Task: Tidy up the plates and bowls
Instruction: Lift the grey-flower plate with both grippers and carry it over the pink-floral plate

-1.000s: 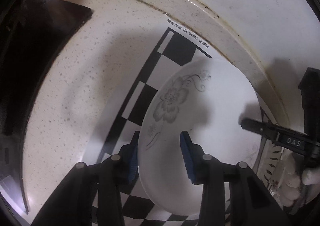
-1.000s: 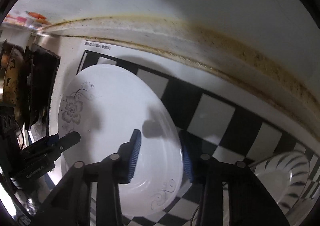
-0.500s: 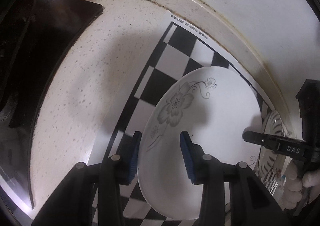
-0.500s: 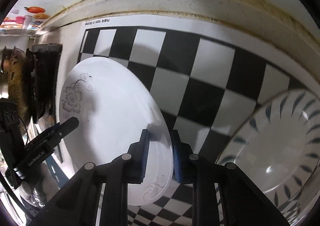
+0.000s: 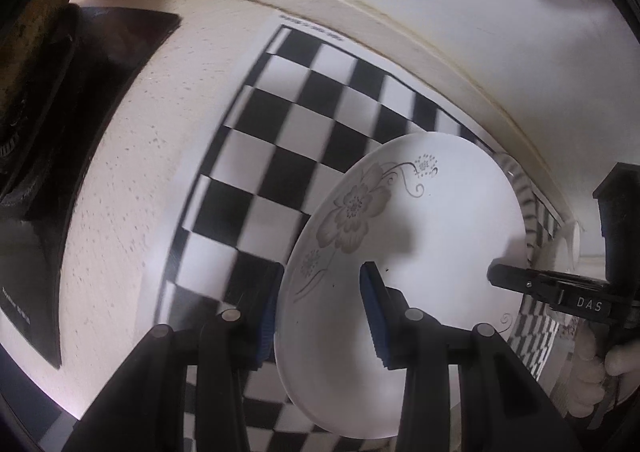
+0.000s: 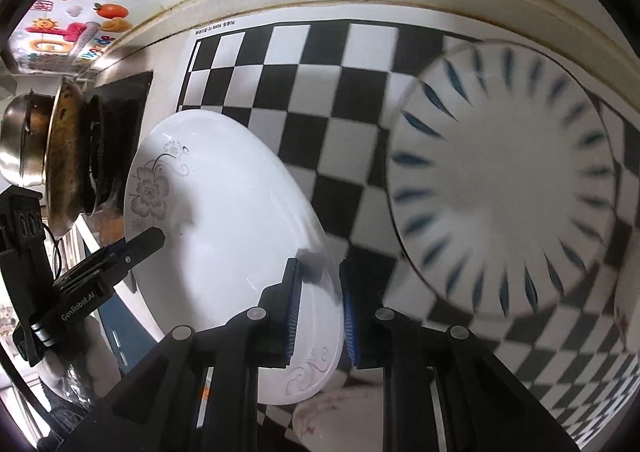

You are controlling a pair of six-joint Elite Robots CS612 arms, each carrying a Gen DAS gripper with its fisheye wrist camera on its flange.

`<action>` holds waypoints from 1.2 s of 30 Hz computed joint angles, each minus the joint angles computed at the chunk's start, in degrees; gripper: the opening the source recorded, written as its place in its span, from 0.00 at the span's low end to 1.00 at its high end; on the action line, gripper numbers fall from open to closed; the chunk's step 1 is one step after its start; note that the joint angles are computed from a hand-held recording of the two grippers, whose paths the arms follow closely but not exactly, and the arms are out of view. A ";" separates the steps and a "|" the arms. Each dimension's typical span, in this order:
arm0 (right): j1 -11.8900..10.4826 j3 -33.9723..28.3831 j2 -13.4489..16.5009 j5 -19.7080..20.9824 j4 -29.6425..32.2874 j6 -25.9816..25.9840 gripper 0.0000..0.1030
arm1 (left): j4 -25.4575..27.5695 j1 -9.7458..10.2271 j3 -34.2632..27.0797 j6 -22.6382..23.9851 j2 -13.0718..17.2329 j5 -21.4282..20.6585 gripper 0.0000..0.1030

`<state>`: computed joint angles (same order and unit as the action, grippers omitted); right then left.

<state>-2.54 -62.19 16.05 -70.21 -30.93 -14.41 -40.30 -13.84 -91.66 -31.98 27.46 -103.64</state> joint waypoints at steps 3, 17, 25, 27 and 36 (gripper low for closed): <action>-1.51 -4.37 1.09 1.25 2.87 0.49 0.20 | 0.06 -0.51 0.63 1.48 -1.18 -0.87 0.34; -8.45 -23.40 7.05 1.21 15.83 4.07 0.20 | 6.30 -6.48 -0.91 8.31 -1.77 -4.40 0.34; -11.45 -30.82 11.06 1.01 21.52 7.53 0.20 | 10.67 -9.88 -1.43 12.21 -0.58 -4.24 0.34; -11.89 -32.01 11.70 0.65 22.42 7.68 0.20 | 11.81 -10.47 -1.52 12.80 -0.34 -4.14 0.34; -12.68 -34.82 12.78 -2.70 23.04 6.72 0.21 | 14.72 -13.26 -2.23 15.10 0.08 0.88 0.34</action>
<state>-15.21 -97.01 28.83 -72.91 -7.89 -7.69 -25.58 -27.10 -93.89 -16.88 27.54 -102.76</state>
